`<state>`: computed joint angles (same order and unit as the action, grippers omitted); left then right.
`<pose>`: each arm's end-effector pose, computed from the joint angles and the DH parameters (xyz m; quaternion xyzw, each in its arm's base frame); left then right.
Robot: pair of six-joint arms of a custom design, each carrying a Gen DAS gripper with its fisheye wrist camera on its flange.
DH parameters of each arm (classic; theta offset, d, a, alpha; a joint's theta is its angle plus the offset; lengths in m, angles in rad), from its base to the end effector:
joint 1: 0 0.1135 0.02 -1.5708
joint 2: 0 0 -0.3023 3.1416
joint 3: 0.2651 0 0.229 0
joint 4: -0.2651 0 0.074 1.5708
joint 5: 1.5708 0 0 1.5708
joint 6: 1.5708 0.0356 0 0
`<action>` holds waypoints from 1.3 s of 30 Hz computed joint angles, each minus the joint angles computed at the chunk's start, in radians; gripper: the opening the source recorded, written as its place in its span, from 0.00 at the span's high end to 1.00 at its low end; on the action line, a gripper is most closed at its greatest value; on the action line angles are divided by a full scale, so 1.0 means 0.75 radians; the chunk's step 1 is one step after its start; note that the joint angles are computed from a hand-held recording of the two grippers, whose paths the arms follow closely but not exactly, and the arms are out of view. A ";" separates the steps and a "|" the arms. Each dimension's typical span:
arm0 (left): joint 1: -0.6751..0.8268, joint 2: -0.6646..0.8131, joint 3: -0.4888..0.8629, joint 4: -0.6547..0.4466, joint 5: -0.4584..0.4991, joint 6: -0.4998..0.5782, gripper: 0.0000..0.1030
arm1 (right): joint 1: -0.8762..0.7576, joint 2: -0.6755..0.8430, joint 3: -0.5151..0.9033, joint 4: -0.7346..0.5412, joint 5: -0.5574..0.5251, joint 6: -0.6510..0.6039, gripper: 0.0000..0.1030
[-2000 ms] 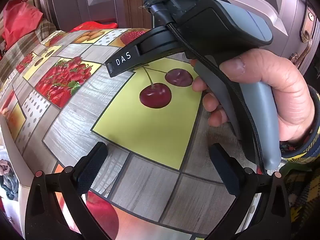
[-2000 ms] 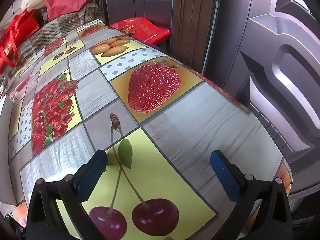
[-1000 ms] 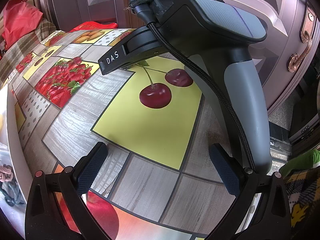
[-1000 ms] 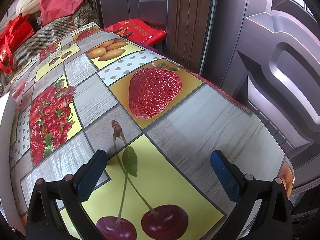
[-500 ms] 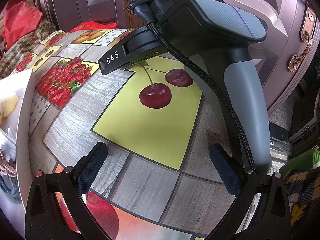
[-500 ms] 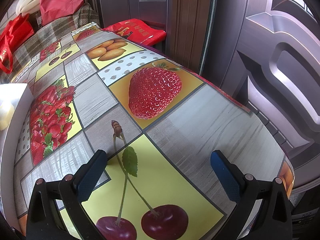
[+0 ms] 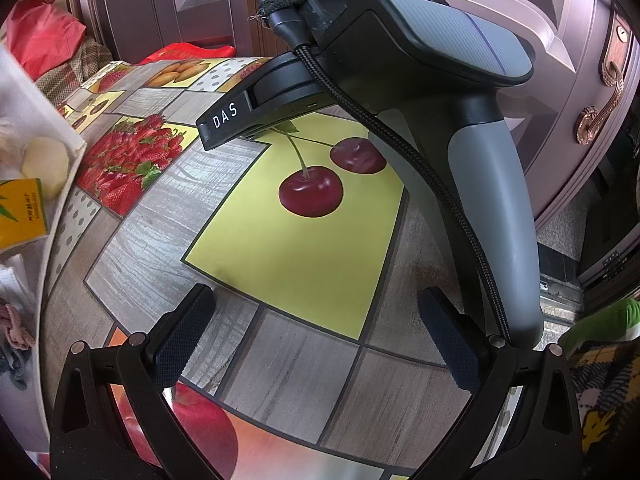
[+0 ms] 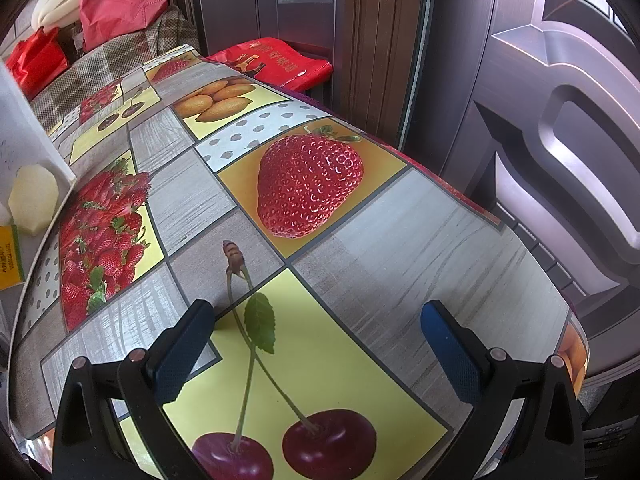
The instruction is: Organize soft objects
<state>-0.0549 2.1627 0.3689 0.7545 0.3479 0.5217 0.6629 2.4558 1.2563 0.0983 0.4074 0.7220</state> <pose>0.2517 -0.0260 0.0429 0.3138 0.8982 -0.1026 0.2903 0.3542 0.2586 0.0256 0.0752 0.9506 -0.0060 0.3010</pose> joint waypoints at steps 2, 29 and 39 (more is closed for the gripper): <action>0.000 0.000 0.000 0.000 0.000 0.000 0.00 | 0.000 0.000 0.000 0.000 0.000 0.000 0.00; -0.003 0.013 -0.005 0.019 -0.001 -0.002 0.01 | 0.001 -0.002 -0.007 0.004 0.001 0.001 0.00; -0.003 0.014 -0.005 0.020 -0.001 -0.002 0.00 | 0.001 -0.002 -0.006 0.004 0.001 0.001 0.00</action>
